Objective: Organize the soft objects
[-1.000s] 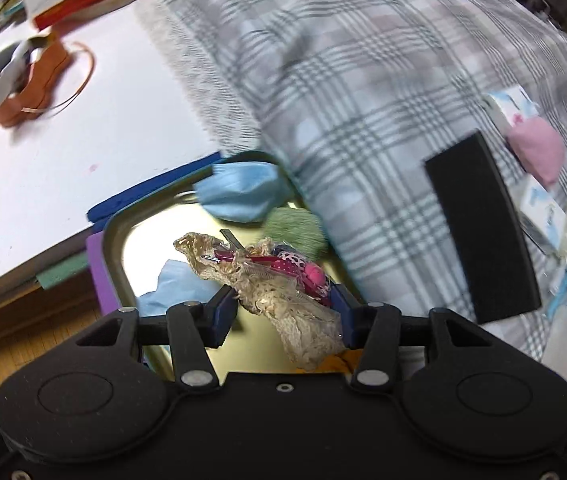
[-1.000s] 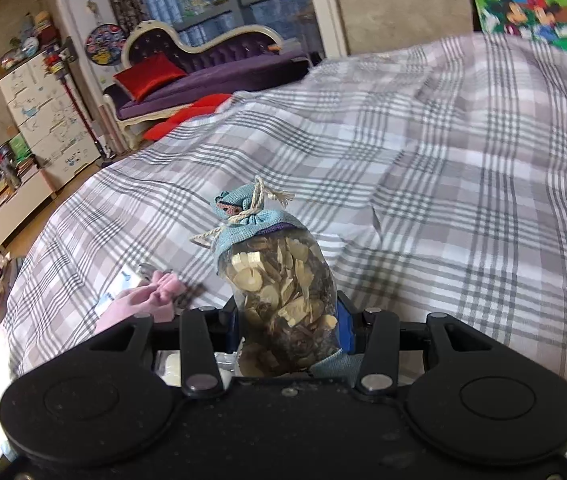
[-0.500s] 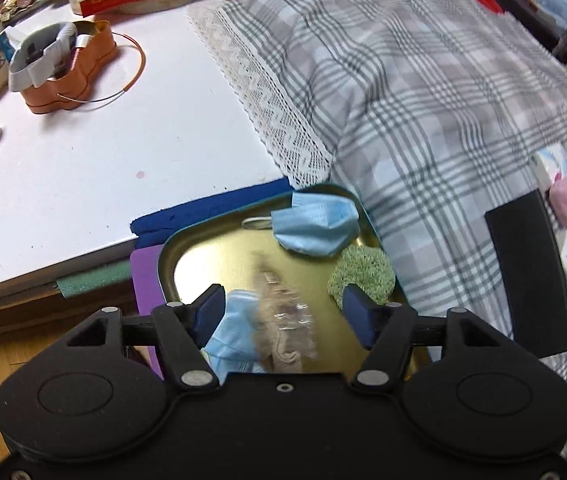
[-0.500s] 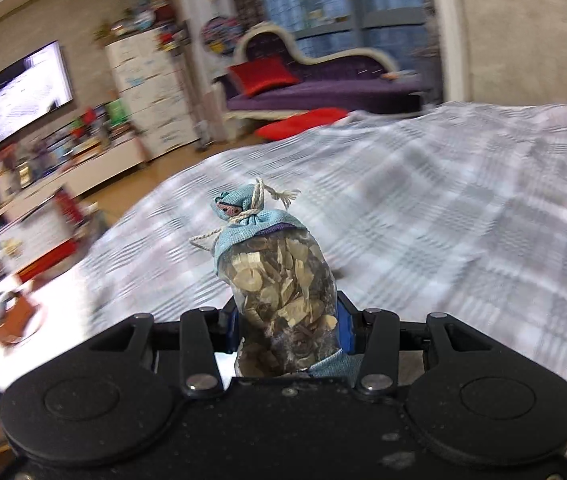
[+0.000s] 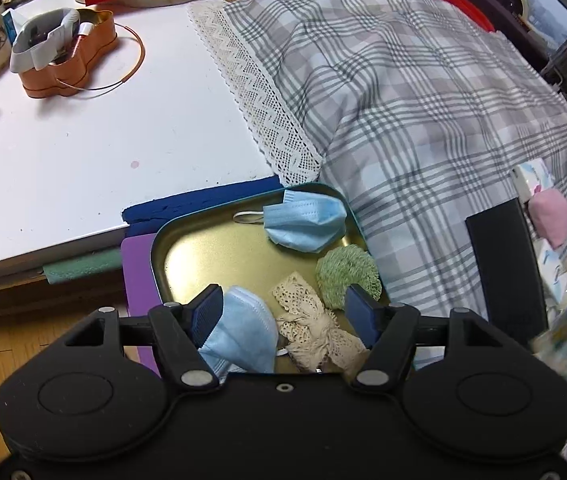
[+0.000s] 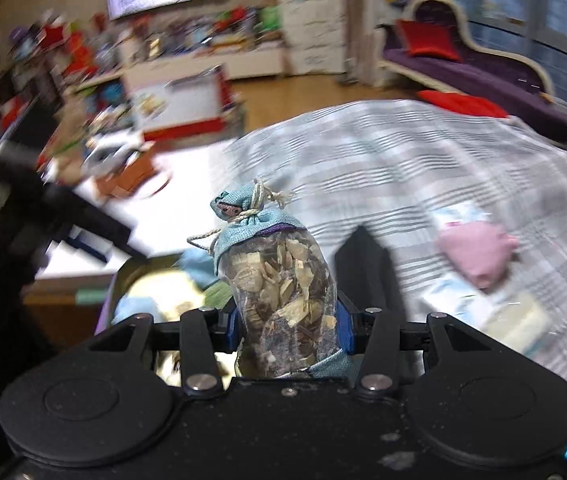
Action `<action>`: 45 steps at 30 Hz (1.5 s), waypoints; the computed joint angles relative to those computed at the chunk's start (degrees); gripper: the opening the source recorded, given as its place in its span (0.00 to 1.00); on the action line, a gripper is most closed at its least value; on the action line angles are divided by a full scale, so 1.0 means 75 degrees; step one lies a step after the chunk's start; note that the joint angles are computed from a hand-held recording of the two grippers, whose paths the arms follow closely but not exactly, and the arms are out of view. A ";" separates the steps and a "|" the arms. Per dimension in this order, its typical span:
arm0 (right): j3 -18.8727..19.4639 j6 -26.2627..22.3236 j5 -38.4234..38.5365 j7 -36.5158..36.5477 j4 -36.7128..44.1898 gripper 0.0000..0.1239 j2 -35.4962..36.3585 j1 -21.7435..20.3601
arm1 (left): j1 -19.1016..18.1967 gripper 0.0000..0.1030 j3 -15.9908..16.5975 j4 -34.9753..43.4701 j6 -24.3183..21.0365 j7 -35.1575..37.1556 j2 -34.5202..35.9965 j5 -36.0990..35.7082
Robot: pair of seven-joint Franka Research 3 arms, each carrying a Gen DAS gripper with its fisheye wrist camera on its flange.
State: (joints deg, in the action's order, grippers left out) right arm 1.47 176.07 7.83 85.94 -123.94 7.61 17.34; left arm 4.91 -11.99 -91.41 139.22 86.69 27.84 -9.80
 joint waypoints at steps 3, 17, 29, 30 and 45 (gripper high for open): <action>0.0019 -0.0244 -0.0349 0.0165 0.0127 0.36 0.0180 0.0333 | 0.0018 0.61 -0.0005 -0.0103 0.0123 0.0024 -0.0069 -0.0016; -0.0057 -0.0581 -0.0618 0.0122 0.0455 0.52 0.0530 0.0996 | 0.0108 0.62 -0.0078 -0.0270 0.0257 0.0240 -0.0178 -0.0232; -0.1094 -0.1458 -0.3637 0.2870 0.0500 0.52 0.0204 0.0851 | 0.0104 0.62 -0.0117 -0.0355 0.0237 0.0571 -0.0240 -0.0344; -0.1115 -0.1541 -0.3822 0.3069 0.0487 0.52 0.0161 0.0765 | 0.0107 0.62 -0.0128 -0.0357 0.0221 0.0622 -0.0243 -0.0359; -0.1176 -0.1948 -0.6043 0.6959 0.0132 0.60 -0.0234 -0.0740 | -0.0129 0.62 -0.0056 -0.0331 0.0123 0.0815 -0.0200 0.0006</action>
State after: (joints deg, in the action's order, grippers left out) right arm -7.35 161.47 -37.49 138.13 -122.95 5.86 11.79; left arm 3.95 -12.40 -93.89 140.14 92.80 26.34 -9.75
